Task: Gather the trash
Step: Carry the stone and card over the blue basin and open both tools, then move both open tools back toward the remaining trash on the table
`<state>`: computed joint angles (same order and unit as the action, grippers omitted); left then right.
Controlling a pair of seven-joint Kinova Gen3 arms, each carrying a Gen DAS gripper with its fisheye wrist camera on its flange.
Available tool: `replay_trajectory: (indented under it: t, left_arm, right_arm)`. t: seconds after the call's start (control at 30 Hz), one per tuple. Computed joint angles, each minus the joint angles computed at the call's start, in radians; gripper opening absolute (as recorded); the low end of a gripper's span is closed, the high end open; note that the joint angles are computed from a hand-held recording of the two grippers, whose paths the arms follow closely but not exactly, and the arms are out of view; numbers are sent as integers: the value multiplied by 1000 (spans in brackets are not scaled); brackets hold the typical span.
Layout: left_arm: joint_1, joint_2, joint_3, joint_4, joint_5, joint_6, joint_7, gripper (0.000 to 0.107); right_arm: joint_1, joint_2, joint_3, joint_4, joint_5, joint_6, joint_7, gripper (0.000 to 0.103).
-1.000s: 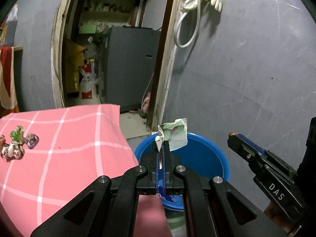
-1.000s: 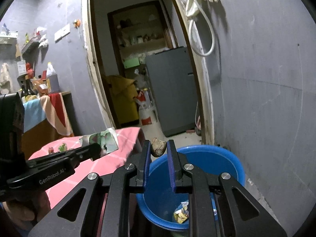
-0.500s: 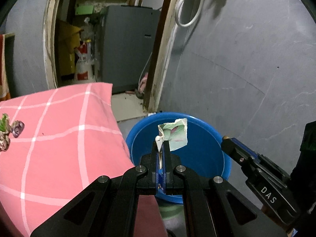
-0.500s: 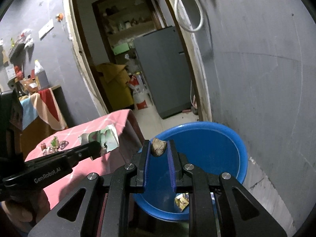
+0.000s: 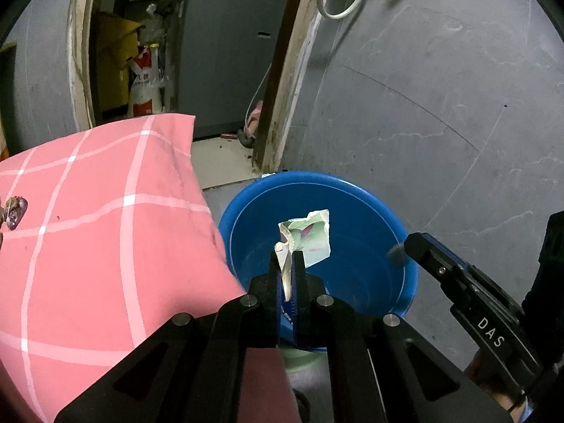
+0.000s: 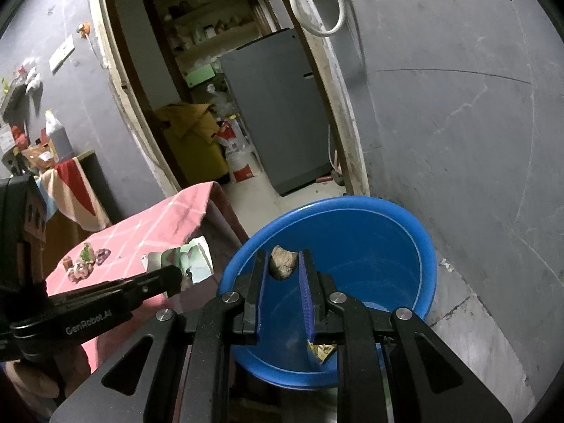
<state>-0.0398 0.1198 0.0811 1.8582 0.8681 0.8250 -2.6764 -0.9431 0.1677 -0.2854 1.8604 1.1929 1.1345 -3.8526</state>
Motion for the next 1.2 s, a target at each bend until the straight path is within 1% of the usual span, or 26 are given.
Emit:
replay_trajectory:
  t: [0.1, 0.17, 0.2, 0.23, 0.27, 0.3, 0.33, 0.43, 0.5, 0.57, 0.6, 0.63, 0.67, 0.73, 0.77, 0.8, 0.83, 0.87, 0.93, 1.0, 1.03, 1.07, 1.13, 1.2]
  left_arm:
    - [1, -1, 0, -7, -6, 7, 12, 4]
    - [0, -4, -1, -7, -3, 16, 15, 5]
    - [-2, -8, -3, -5, 1, 19, 12, 8]
    - [-6, -11, -5, -2, 9, 25, 6, 14]
    - [-9, -15, -7, 4, 23, 28, -3, 18]
    - [-16, -17, -12, 8, 42, 37, -15, 26]
    - [-19, -19, -14, 14, 60, 37, -25, 30]
    - [-41, -28, -32, 18, 108, 71, -52, 31]
    - [-55, -39, -44, 22, 140, 90, -72, 31]
    - [-68, -57, -58, 34, 180, 100, -105, 37]
    - [-78, -67, -68, 45, 211, 109, -132, 43]
    - [-89, -80, -81, 59, 245, 116, -162, 49]
    - [-96, -89, -91, 67, 268, 122, -181, 52]
    - [-113, -109, -115, 85, 321, 138, -226, 62]
    - [-122, -119, -128, 94, 344, 145, -248, 64]
    - [-132, -130, -142, 103, 368, 153, -272, 70]
    - [-142, -140, -155, 112, 393, 160, -298, 76]
    - [-150, -150, -166, 120, 415, 166, -320, 79]
    - [-171, -175, -193, 149, 477, 174, -389, 91]
    - [-189, -196, -217, 173, 529, 181, -451, 97]
    - [-198, -207, -227, 186, 548, 184, -478, 99]
    - [-209, -219, -240, 198, 571, 189, -507, 99]
    - [-231, -235, -264, 214, 599, 210, -551, 100]
    - [-259, -245, -290, 222, 613, 237, -588, 100]
  right_arm:
    - [0, 1, 0, -7, -5, 6, 9, 17]
    - [-1, 2, 0, -8, -3, 8, 9, 22]
    - [-4, 2, -1, -10, -3, 15, 11, 24]
    - [-6, 4, -1, -14, -2, 20, 13, 26]
    - [-9, 4, -2, -18, -2, 30, 18, 26]
    - [-12, 4, -2, -21, -2, 39, 24, 26]
    - [-15, 7, -3, -29, -2, 48, 30, 27]
    - [-31, 11, -5, -46, 3, 89, 44, 28]
    - [-46, 13, -7, -58, 12, 123, 49, 32]
    - [-59, 18, -9, -77, 20, 156, 63, 35]
    - [-67, 22, -10, -86, 25, 173, 68, 36]
    - [-77, 25, -10, -94, 34, 195, 74, 40]
    - [-86, 28, -11, -100, 45, 214, 76, 45]
    - [-106, 37, -12, -116, 66, 251, 85, 48]
    - [-116, 43, -12, -130, 76, 273, 96, 48]
    - [-125, 47, -11, -140, 83, 289, 106, 49]
    - [-137, 54, -10, -152, 96, 311, 114, 54]
    - [-149, 59, -9, -160, 112, 329, 116, 68]
    - [-177, 73, -6, -173, 156, 367, 115, 83]
    - [-201, 90, -2, -197, 193, 398, 138, 85]
    - [-209, 97, 2, -209, 204, 407, 150, 88]
    - [-219, 104, 6, -218, 222, 417, 157, 95]
    - [-245, 123, 15, -234, 262, 442, 161, 103]
    - [-264, 139, 25, -251, 297, 453, 172, 103]
